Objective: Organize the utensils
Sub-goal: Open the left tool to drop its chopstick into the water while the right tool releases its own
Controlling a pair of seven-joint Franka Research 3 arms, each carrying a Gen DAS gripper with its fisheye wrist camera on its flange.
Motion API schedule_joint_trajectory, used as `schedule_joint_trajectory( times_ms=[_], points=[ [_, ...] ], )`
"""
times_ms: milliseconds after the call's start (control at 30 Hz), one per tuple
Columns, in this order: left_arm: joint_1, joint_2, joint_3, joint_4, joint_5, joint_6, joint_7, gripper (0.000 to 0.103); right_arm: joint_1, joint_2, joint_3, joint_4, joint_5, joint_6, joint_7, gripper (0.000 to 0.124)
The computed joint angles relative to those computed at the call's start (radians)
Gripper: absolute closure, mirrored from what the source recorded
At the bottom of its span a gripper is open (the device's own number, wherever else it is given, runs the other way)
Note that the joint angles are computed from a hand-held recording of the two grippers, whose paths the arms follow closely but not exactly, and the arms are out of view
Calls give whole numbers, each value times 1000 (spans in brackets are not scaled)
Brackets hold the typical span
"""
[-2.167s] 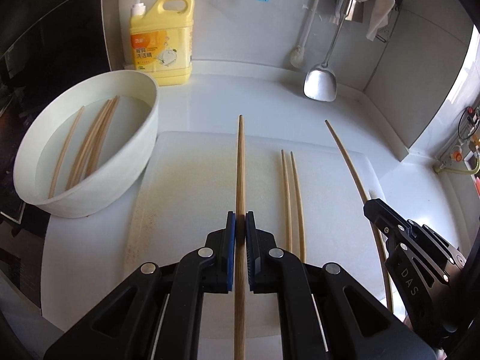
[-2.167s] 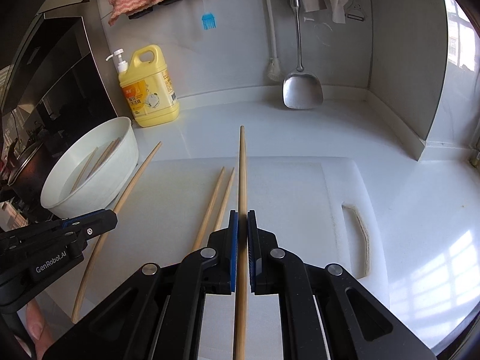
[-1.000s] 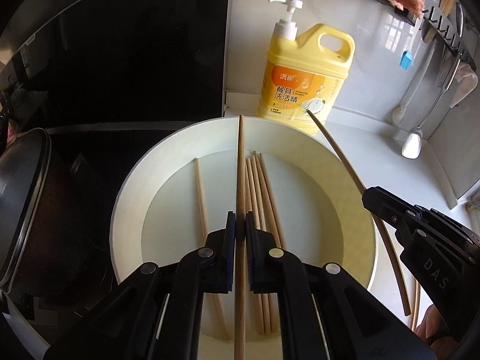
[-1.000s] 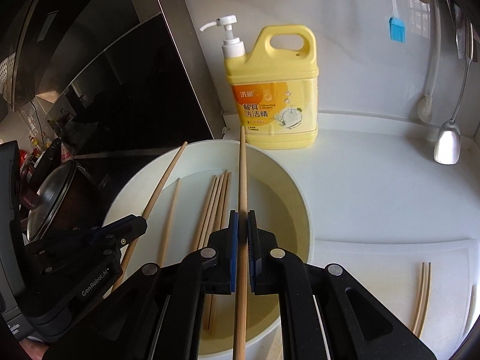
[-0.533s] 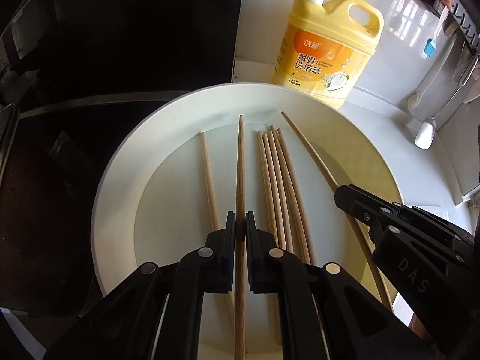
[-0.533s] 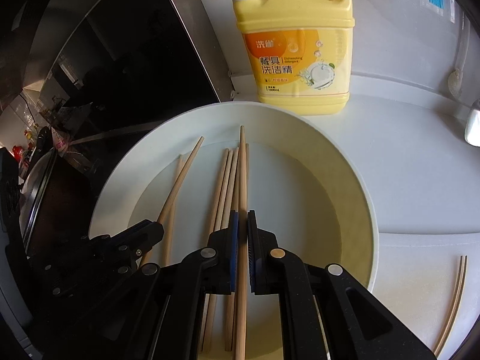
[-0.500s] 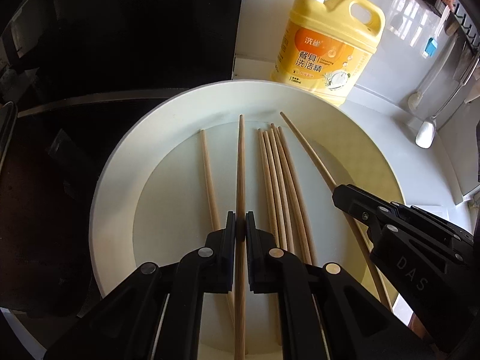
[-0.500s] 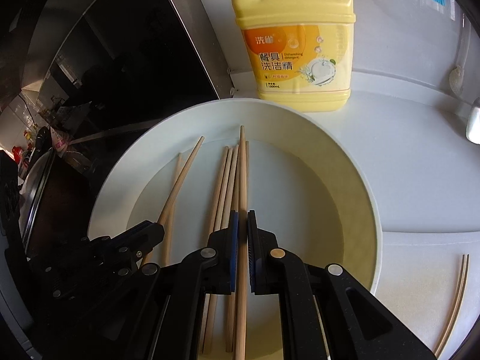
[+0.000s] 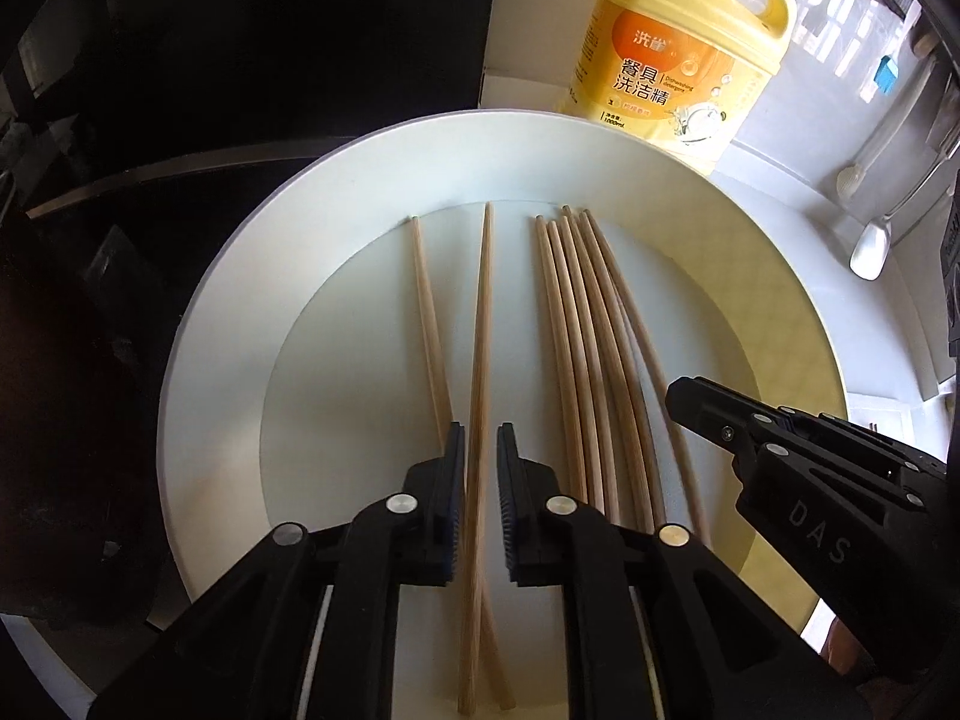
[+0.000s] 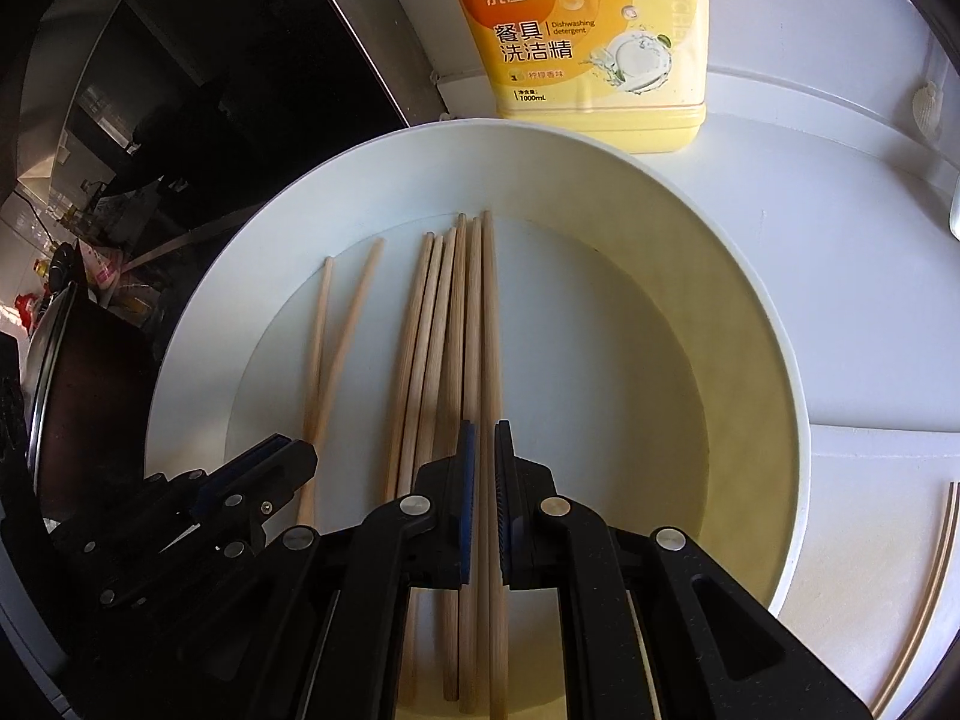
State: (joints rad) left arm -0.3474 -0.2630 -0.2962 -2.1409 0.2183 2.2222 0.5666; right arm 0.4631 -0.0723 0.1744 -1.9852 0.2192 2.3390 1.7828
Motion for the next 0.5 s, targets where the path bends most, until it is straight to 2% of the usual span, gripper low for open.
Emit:
schedule_joint_trajectory(
  times_ms=[100, 200, 233, 300, 400, 500],
  points=[
    [9, -22, -15, 2, 51, -19, -34, 54, 0, -18, 1, -13, -17, 17, 3, 115],
    [17, -49, -29, 8, 108, -49, -65, 42, -5, -69, 2, -55, -32, 63, -5, 102],
    [19, -59, -33, 9, 123, -60, -77, 38, -9, -89, 3, -71, -42, 79, -6, 102],
    [24, -74, -40, 13, 154, -86, -100, 22, -17, -129, 3, -104, -51, 105, -11, 101],
    [27, -96, -54, 17, 194, -120, -133, 17, -31, -200, -1, -165, -42, 137, -17, 86],
    [18, -117, -62, 18, 202, -148, -153, 16, -37, -270, -8, -227, -18, 169, -49, 83]
  ],
)
